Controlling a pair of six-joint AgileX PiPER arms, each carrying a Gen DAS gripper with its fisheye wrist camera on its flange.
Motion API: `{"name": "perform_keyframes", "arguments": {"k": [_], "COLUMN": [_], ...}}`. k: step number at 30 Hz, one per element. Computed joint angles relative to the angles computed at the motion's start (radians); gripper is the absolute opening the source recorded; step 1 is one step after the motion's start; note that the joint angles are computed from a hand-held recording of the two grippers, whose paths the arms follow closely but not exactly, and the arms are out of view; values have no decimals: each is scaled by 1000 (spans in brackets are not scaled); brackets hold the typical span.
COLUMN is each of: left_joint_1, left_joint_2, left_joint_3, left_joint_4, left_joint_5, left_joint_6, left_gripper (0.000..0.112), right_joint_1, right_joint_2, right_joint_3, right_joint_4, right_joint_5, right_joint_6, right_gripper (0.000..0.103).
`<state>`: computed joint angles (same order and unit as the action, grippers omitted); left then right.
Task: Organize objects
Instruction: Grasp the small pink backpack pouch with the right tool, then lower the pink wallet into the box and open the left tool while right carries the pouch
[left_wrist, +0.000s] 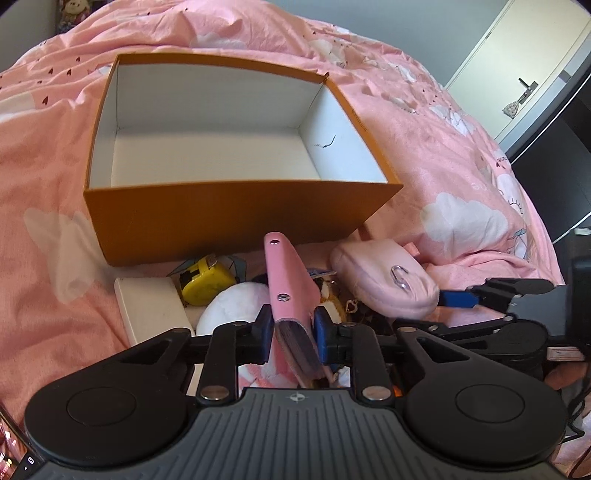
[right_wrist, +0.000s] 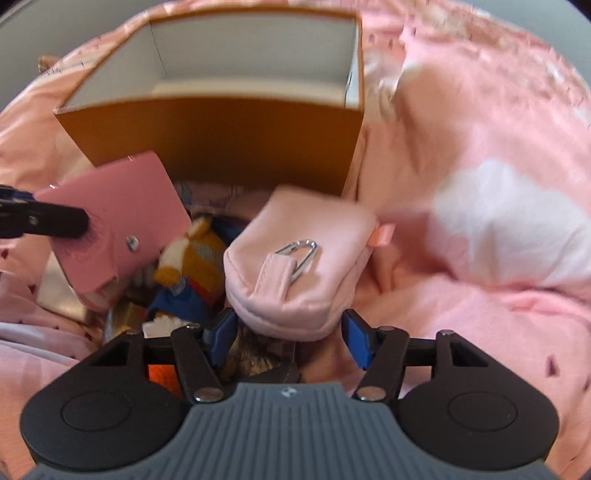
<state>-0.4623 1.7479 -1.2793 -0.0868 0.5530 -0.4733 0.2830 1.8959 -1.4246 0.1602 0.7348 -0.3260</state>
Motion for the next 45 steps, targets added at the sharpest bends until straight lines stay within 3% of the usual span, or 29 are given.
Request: {"name": "perform_keyframes", "arguments": {"k": [3, 4, 9, 14, 19, 23, 25, 33, 34, 38, 45], "left_joint_1": [-7, -9, 5, 34, 25, 30, 34, 153, 169, 201, 204], "left_joint_2": [14, 21, 52, 86, 150, 202, 223, 352, 359, 347, 219], "left_joint_3": [-27, -37, -86, -149, -251, -320, -346, -520, -522, -493, -338], "left_joint_4": [19, 28, 1, -46, 9, 25, 23, -203, -231, -301, -375], "left_joint_5": [5, 13, 97, 182, 279, 347, 366, 525, 531, 503, 380], "left_joint_6": [-3, -6, 22, 109, 176, 263, 320, 472, 475, 442, 415], "left_gripper": [23, 23, 24, 29, 41, 58, 63, 66, 65, 40, 21], "right_joint_1": [0, -2, 3, -24, 5, 2, -5, -34, -44, -64, -126], "right_joint_2": [-64, -68, -34, 33, 45, 45, 54, 104, 104, 76, 52], "right_joint_3": [46, 49, 56, 1, 22, 18, 3, -100, -116, -118, -188], "right_joint_4": [19, 24, -6, 144, 83, 129, 164, 232, 244, 265, 327], "right_joint_5": [-86, -108, -225, -203, -296, -282, -259, -141, -115, -80, 18], "right_joint_6": [-35, -42, -26, -337, -604, -798, -870, -830, -812, -721, -502], "right_gripper": [54, 40, 53, 63, 63, 59, 46, 21, 19, 16, 12]}}
